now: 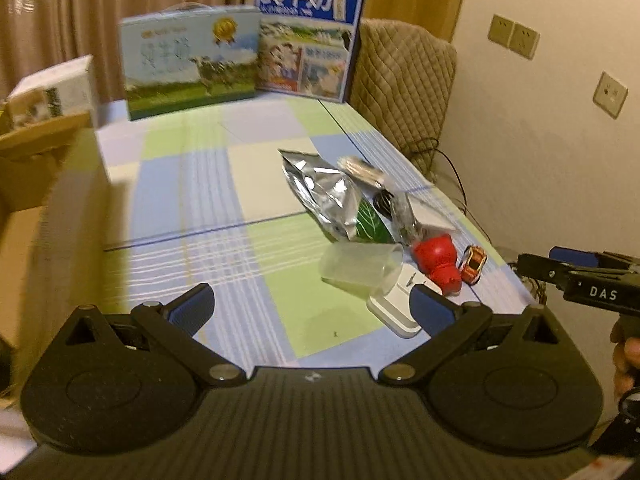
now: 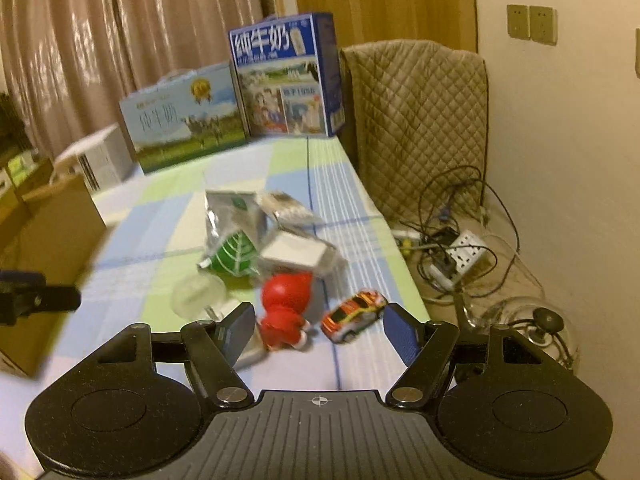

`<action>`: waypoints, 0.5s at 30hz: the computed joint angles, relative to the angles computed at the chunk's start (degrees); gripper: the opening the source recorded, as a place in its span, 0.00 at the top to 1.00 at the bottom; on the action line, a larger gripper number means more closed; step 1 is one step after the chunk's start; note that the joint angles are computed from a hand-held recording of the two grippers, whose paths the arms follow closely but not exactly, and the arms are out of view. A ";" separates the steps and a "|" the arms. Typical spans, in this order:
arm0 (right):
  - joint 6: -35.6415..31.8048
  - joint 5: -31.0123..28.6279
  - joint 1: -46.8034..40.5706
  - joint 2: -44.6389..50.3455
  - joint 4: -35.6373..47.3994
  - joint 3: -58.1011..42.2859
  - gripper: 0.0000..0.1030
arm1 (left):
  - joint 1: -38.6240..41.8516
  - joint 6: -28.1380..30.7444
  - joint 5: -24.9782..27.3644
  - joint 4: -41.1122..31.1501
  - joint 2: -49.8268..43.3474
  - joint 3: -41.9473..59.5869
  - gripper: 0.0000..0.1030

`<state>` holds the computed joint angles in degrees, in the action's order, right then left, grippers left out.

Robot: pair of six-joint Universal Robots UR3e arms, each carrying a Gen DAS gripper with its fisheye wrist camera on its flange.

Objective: Organize objects
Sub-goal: 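Move both tools back toward the remaining objects on the table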

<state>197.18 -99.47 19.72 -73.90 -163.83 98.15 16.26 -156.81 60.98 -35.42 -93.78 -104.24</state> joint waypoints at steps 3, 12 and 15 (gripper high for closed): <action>-1.51 -0.46 -0.40 1.14 0.52 -0.35 0.34 | -2.30 -0.39 1.17 2.10 -5.13 2.89 0.01; -2.61 2.31 -2.17 6.76 3.72 -5.65 0.34 | -7.14 1.89 2.68 4.48 -19.22 12.86 0.01; -2.08 2.30 -2.29 8.54 5.87 -8.48 0.34 | -7.70 2.76 2.58 1.69 -22.71 16.98 0.02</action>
<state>195.10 -97.17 17.43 -65.36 -157.96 89.67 8.56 -154.05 63.56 -33.73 -116.49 -87.26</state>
